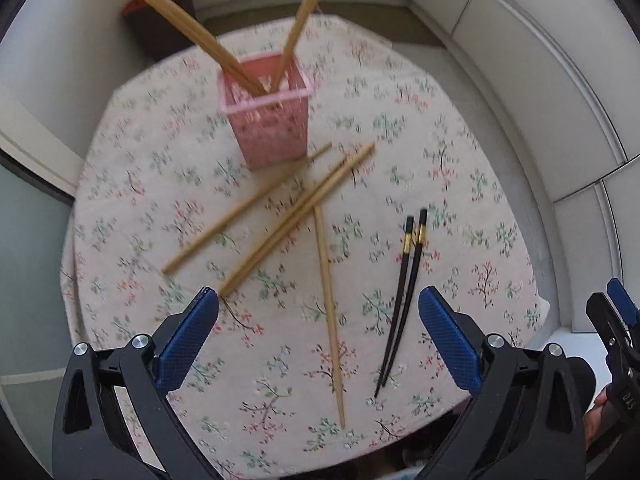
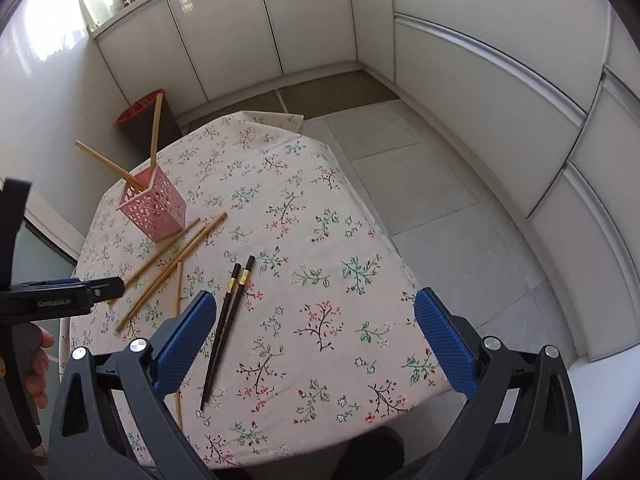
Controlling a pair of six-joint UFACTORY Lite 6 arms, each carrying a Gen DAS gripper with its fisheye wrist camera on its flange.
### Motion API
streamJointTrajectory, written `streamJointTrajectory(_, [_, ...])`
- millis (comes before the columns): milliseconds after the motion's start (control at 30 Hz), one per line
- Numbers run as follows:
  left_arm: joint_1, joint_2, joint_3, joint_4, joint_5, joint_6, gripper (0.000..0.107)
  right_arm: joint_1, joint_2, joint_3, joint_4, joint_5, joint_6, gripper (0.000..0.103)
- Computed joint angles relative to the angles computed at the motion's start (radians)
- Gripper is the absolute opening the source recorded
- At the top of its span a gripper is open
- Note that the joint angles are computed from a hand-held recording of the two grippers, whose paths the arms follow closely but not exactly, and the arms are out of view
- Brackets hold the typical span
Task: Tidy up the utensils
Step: 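Move the left tool down to the black chopsticks, then grasp one black chopstick with the left tool and lift it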
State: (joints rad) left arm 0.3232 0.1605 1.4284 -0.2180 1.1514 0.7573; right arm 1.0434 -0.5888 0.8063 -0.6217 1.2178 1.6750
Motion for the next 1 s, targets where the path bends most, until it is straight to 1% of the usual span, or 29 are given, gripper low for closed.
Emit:
streamJointTrajectory(133, [-0.014,0.120,-0.023,-0.032,0.017,-0.099,0.095,-0.015,-0.057,-0.045,0.029,-0.013,-0.015,0.096])
streamJointTrajectory(233, [-0.018,0.192,-0.009,-0.069,0.013,-0.171,0.091,-0.035,-0.088,-0.076,0.048,-0.026,-0.028,0.096])
streamJointTrajectory(300, [-0.036,0.219,0.005,-0.078,-0.003,-0.191,0.082,-0.072,-0.103,-0.103,0.075,-0.059,-0.058,0.096])
streamJointTrajectory(367, [-0.062,0.242,0.008,-0.061,-0.029,-0.214,0.071,-0.106,-0.128,-0.132,0.102,-0.083,-0.083,0.096])
streamJointTrajectory(433, [-0.089,0.265,0.012,-0.033,-0.048,-0.242,0.066,-0.132,-0.145,-0.153,0.119,-0.096,-0.099,0.096])
streamJointTrajectory(500, [-0.114,0.261,-0.008,-0.020,-0.076,-0.250,0.059,-0.157,-0.161,-0.166,0.129,-0.104,-0.118,0.096])
streamJointTrajectory(567, [-0.136,0.248,-0.020,-0.039,-0.079,-0.223,0.050,-0.186,-0.168,-0.175,0.140,-0.117,-0.139,0.096])
streamJointTrajectory(733, [-0.217,0.202,-0.063,-0.075,-0.092,-0.193,0.048,-0.237,-0.188,-0.201,0.177,-0.140,-0.178,0.096])
streamJointTrajectory(800, [-0.253,0.206,-0.069,-0.069,-0.107,-0.203,0.042,-0.250,-0.192,-0.209,0.182,-0.146,-0.187,0.096])
streamJointTrajectory(867, [-0.297,0.216,-0.076,-0.042,-0.132,-0.222,0.027,-0.250,-0.191,-0.210,0.182,-0.142,-0.188,0.096])
streamJointTrajectory(933, [-0.328,0.221,-0.087,-0.017,-0.156,-0.234,0.021,-0.255,-0.194,-0.215,0.182,-0.143,-0.192,0.096])
streamJointTrajectory(1000, [-0.348,0.234,-0.090,-0.005,-0.167,-0.239,0.019,-0.263,-0.196,-0.220,0.184,-0.146,-0.197,0.096])
